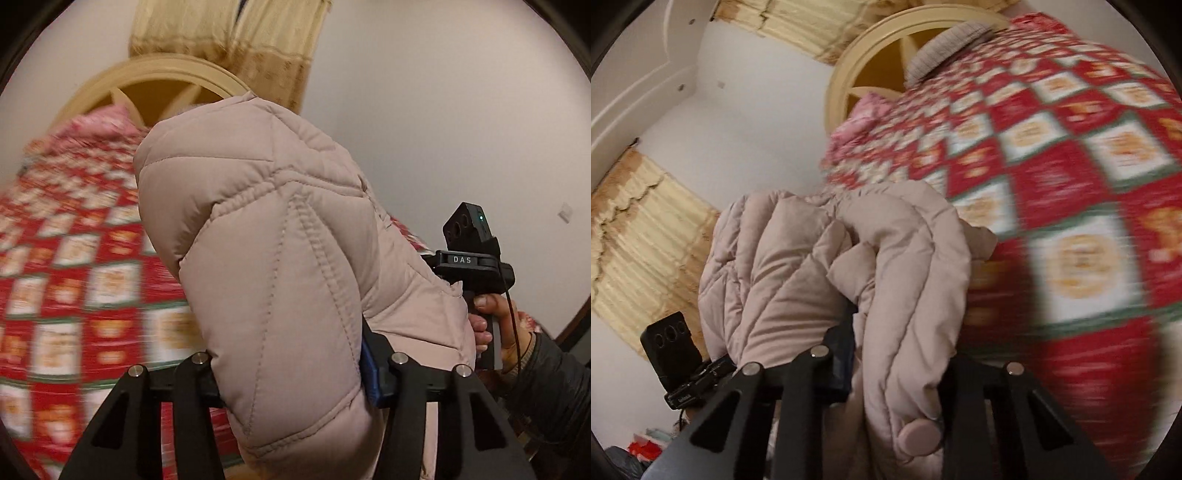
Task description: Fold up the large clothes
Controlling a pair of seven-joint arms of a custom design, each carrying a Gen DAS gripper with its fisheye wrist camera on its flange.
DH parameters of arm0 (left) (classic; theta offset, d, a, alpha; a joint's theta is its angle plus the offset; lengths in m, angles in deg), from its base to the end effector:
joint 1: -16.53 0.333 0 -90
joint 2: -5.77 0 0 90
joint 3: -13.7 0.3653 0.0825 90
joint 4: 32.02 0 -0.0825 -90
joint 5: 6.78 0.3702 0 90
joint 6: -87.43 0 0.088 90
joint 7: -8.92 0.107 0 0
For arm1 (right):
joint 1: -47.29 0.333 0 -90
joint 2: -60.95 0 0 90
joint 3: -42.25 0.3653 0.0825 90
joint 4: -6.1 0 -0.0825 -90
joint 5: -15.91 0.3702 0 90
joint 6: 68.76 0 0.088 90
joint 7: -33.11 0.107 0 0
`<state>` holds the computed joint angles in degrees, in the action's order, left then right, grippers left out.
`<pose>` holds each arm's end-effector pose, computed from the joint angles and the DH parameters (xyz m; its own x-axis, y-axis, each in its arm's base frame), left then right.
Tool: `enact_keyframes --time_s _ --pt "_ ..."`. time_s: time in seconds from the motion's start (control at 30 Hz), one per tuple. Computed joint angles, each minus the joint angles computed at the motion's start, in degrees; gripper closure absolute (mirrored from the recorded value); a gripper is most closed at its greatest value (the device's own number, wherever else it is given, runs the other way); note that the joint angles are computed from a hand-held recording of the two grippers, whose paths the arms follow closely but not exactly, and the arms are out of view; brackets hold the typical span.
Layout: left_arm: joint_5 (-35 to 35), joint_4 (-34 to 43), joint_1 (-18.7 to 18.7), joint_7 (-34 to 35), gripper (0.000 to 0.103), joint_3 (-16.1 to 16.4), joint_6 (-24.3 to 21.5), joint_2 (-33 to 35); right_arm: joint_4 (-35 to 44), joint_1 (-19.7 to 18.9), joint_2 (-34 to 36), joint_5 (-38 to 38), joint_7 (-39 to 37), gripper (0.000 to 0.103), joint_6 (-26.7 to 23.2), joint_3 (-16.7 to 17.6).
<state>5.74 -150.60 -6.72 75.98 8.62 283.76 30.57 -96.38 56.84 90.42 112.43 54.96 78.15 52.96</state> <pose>0.5651 -0.3246 0.3881 -0.3951 -0.8911 0.2231 -0.6362 0.0903 -0.7662 0.6514 0.2067 0.3347 0.2871 -0.6048 -0.7428 -0.8497 0.1972 -0.4891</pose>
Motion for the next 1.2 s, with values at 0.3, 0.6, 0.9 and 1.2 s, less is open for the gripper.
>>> enact_keyframes --time_s 0.3,0.6,0.9,1.2 --pt "-22.81 -17.39 -18.18 17.66 0.049 23.94 3.57 -11.8 21.77 10.69 13.2 -12.94 12.27 0.08 5.6 5.0" --pt "-48.93 -17.39 -33.78 27.23 0.004 38.52 3.41 -1.51 26.56 32.13 18.66 -48.98 46.95 0.077 16.99 -14.19" --pt "-60.22 -14.1 -38.05 36.78 0.001 40.4 6.65 2.96 26.3 33.04 20.45 -59.19 57.14 0.066 17.44 -16.59" --pt "-59.63 -14.23 -26.08 36.13 0.001 27.61 9.05 0.57 25.61 30.76 20.85 -65.38 61.81 0.062 19.21 -13.41"
